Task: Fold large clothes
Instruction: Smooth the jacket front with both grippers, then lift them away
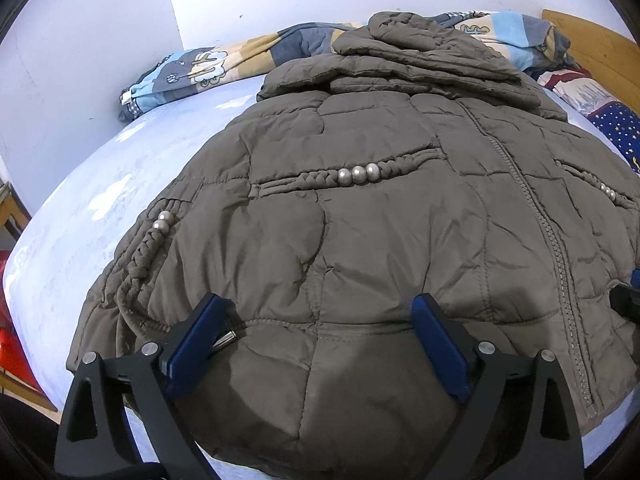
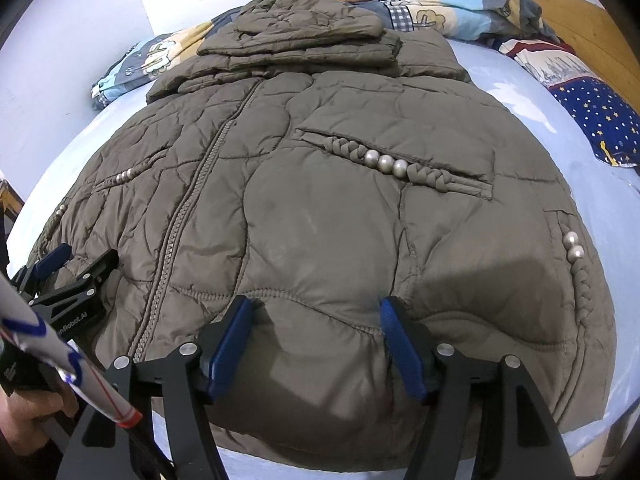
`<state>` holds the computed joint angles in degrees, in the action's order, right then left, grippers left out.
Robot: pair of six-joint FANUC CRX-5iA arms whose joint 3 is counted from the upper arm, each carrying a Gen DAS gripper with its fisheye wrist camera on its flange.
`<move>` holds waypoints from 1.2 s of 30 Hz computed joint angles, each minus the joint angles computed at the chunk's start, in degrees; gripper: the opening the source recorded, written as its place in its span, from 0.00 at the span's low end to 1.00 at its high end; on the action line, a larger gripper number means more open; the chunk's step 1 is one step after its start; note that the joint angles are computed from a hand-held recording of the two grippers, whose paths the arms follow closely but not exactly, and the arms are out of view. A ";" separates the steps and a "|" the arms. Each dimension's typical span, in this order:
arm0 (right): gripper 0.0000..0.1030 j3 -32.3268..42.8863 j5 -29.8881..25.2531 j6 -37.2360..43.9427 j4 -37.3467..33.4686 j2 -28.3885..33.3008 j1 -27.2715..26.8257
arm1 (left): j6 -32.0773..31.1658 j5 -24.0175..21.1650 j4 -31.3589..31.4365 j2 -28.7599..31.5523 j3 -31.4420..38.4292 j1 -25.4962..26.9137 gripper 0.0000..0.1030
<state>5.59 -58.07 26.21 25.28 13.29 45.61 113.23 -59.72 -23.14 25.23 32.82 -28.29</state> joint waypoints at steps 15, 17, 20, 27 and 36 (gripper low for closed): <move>0.70 -0.19 -0.07 0.35 0.26 -0.09 0.03 | -0.18 0.21 0.18 -0.05 -0.26 0.08 0.92; 0.70 -0.22 -0.09 0.41 0.32 -0.09 0.02 | -0.22 0.14 0.24 -0.03 -0.22 0.08 0.92; 0.70 -0.22 -0.19 0.42 0.42 -0.08 0.08 | -0.15 0.11 0.15 0.01 -0.15 0.03 0.92; 0.70 -0.55 -0.10 0.14 0.77 -0.28 0.25 | -0.06 -0.02 0.16 0.08 0.00 0.01 0.92; 0.70 -1.06 -0.42 -0.29 1.32 -0.78 0.65 | -0.19 0.14 0.62 -0.15 -0.35 0.17 0.92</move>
<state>4.53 -58.49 25.92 26.59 12.51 46.26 113.04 -59.58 -22.52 25.09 32.47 -28.12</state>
